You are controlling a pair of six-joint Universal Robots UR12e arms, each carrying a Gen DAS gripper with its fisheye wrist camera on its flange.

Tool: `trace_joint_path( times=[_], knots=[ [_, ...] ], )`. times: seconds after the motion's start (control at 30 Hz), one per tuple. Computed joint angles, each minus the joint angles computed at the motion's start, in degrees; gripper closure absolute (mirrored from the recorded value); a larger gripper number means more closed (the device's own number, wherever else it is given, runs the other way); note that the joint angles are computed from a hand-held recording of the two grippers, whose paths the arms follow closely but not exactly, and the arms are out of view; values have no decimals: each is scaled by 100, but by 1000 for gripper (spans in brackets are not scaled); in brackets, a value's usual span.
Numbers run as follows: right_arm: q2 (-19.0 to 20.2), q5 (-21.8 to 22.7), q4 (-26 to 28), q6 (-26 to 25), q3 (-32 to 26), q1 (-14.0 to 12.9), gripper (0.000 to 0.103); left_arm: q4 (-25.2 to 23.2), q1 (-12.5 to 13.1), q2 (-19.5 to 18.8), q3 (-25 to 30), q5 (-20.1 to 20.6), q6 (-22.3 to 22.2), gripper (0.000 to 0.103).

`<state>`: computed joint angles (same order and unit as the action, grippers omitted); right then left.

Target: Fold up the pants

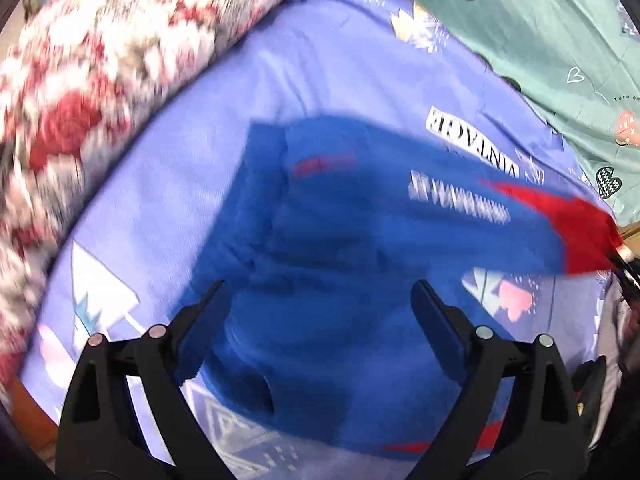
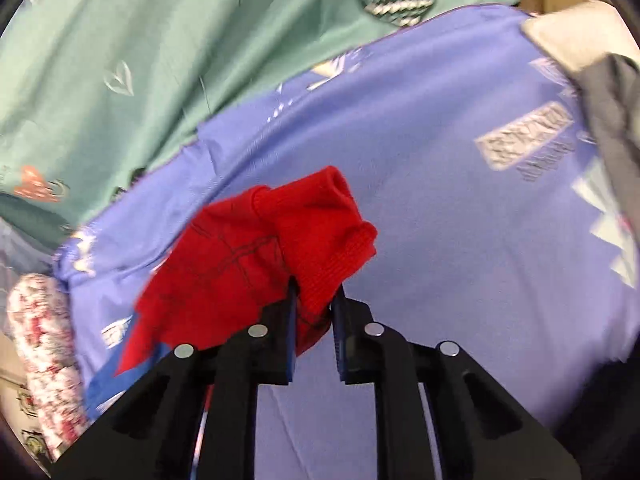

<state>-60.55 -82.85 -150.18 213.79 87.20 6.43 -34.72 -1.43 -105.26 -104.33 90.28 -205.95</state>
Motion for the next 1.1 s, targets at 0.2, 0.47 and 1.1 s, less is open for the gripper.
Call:
trace_joint_path(
  times=[0.2, 0.47, 1.1],
  knots=[
    [-507, -40, 816, -173, 815, -122, 78, 211, 45, -271, 347, 500, 582, 11],
    [-493, -1449, 661, -170, 828, 156, 48, -420, 59, -644, 902, 582, 1570, 11],
    [191, 373, 456, -1977, 13, 464, 47, -1097, 244, -1123, 1505, -737, 1211, 102]
  ],
)
